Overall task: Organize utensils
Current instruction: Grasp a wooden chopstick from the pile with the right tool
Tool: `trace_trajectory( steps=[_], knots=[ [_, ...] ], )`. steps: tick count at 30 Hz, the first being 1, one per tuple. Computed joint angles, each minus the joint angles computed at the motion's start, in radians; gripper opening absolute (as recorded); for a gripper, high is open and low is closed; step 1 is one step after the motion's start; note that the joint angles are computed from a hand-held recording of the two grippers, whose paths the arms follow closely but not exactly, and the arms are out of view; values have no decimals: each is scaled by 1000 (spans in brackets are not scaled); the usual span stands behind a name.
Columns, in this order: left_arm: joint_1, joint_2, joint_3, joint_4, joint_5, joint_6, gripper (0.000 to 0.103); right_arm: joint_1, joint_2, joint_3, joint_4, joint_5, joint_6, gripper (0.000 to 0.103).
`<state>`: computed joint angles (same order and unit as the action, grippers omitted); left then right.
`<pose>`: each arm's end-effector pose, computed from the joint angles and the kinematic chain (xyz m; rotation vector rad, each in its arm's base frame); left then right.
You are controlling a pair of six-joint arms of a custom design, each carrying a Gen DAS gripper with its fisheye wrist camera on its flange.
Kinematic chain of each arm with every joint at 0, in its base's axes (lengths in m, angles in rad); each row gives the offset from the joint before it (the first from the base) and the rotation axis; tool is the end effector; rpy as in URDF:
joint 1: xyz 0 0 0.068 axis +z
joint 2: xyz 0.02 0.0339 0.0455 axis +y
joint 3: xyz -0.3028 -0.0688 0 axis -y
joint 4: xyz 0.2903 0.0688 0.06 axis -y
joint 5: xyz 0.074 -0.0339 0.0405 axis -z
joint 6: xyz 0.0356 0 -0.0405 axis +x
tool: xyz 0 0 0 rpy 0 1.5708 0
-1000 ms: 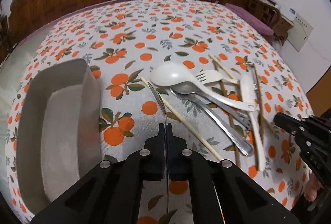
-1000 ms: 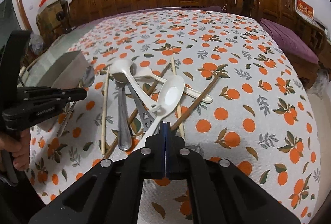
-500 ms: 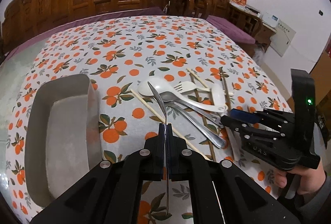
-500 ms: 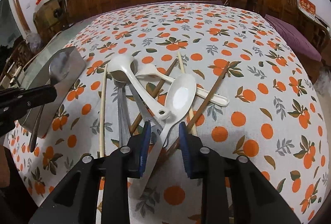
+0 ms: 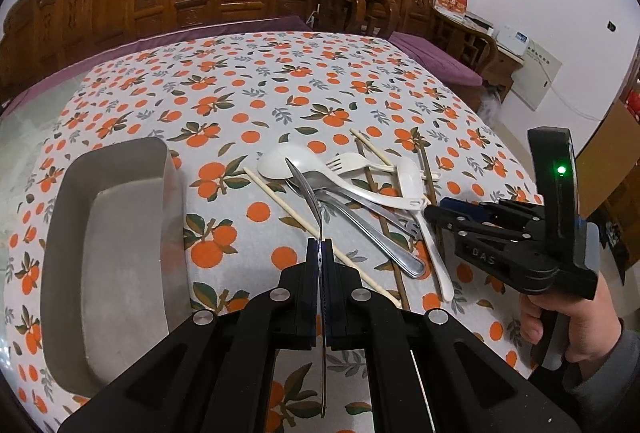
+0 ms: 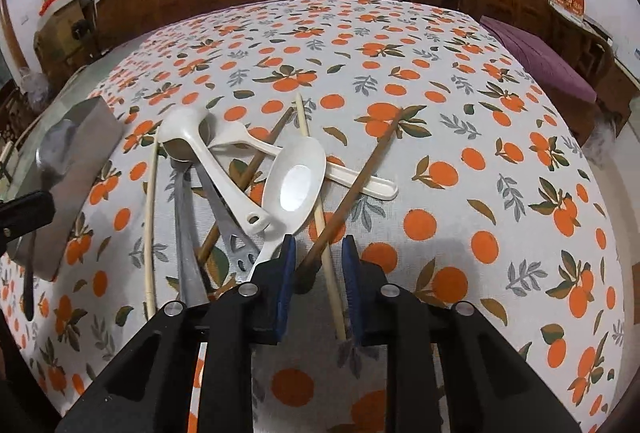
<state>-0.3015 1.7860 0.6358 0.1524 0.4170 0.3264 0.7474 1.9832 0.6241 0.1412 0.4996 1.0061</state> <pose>0.2972 -0.1075 0.0793 0.9267 2.3461 -0.5234 0.2297 0.1896 0.0209 0.4418 2.5013 -0.0663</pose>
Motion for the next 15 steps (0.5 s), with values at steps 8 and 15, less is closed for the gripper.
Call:
trace_trajectory(
  steps=[8, 15],
  knots=[
    [14, -22, -11, -4, 18, 5, 1, 6, -46, -48, -24, 11, 86, 6],
    [64, -54, -2, -35, 51, 26, 1, 49, -127, -95, -25, 45, 129, 6]
  ],
)
